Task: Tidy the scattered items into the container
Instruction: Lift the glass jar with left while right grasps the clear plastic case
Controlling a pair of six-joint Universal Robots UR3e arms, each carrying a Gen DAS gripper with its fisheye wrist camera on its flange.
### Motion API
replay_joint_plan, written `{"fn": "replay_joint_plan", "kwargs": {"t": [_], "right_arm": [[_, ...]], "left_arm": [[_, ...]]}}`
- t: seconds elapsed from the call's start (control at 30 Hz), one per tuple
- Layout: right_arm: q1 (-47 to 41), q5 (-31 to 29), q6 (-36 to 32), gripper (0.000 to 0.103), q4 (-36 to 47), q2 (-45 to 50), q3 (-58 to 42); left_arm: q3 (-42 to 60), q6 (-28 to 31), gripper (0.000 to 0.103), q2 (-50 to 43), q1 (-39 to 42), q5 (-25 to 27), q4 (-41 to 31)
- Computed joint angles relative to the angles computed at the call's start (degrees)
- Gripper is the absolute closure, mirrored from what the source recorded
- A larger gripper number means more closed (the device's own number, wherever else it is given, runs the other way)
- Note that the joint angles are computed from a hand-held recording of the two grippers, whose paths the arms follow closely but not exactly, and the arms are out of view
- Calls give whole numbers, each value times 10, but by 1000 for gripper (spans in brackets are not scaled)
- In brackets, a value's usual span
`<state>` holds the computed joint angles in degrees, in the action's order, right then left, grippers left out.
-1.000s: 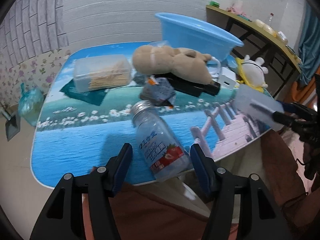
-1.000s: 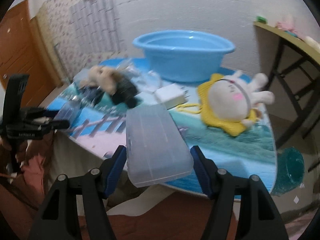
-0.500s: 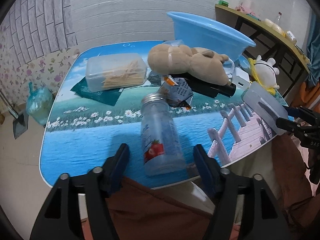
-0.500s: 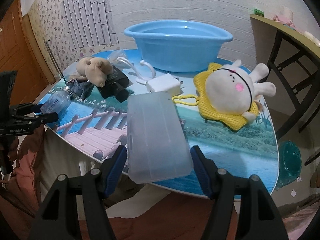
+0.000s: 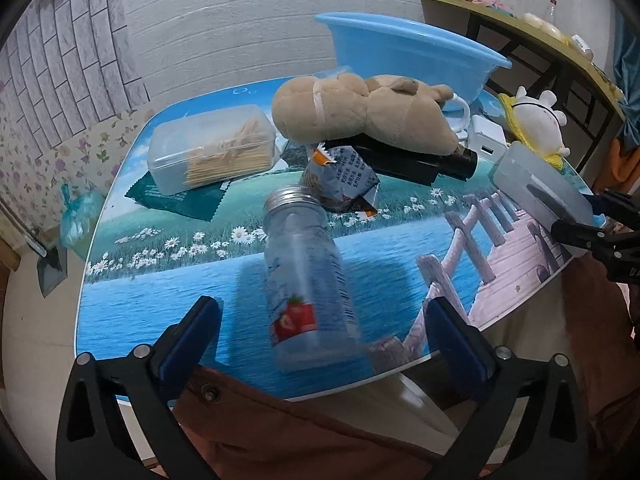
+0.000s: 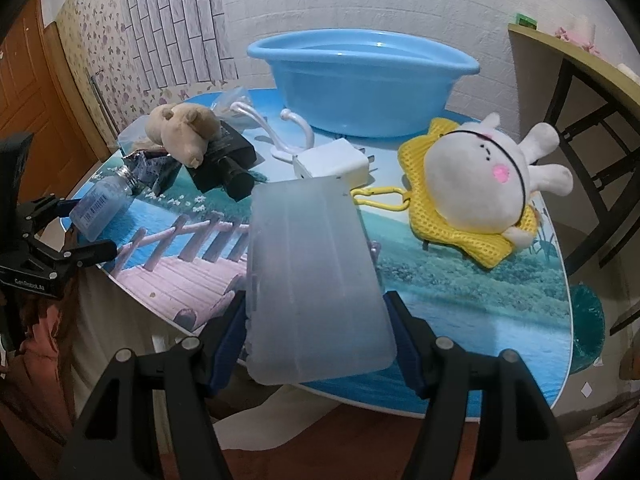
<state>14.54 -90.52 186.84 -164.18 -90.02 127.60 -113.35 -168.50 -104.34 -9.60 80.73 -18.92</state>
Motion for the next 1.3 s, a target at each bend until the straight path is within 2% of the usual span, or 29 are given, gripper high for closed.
{"fn": "replay_joint_plan", "kwargs": {"t": [0.13,0.2,0.27,0.33,0.63,0.73,0.8,0.83,0.87,0.9,0.97,1.03,1.3], "right_arm": [[9,-15,-5,35,-24,19,-3],[15,-25,-4,26,-34,29,-6],[21,-34,0,10,-49,40,-4],[21,-40,10,0,-47,47,-7],[21,-47,12,0,-99,56,17],[24,-52,18,0,-90,54,14],[27,-56,22,0,-85,52,12],[27,-56,21,2,-84,51,13],[29,-55,20,9,-89,50,15],[30,-54,17,13,-91,49,14],[34,-51,11,33,-95,46,15],[36,-46,6,42,-100,44,18],[53,-68,8,43,-112,13,24]], "left_arm": [[-6,-12,0,-1,-5,5,12],[-4,-15,0,-2,-7,7,12],[-15,-17,0,-2,-6,6,33],[-23,-16,0,-1,-5,4,45],[-44,-26,0,-2,-5,5,86],[-54,-20,14,6,-1,-5,97],[-65,-21,35,12,3,-9,111],[-70,-22,41,15,6,-11,118],[-72,-24,53,16,8,-13,121],[-74,-26,60,17,10,-13,124],[-80,-26,60,22,19,-24,124],[-81,-25,60,23,21,-25,125],[-85,-30,62,43,23,-26,115]]}}
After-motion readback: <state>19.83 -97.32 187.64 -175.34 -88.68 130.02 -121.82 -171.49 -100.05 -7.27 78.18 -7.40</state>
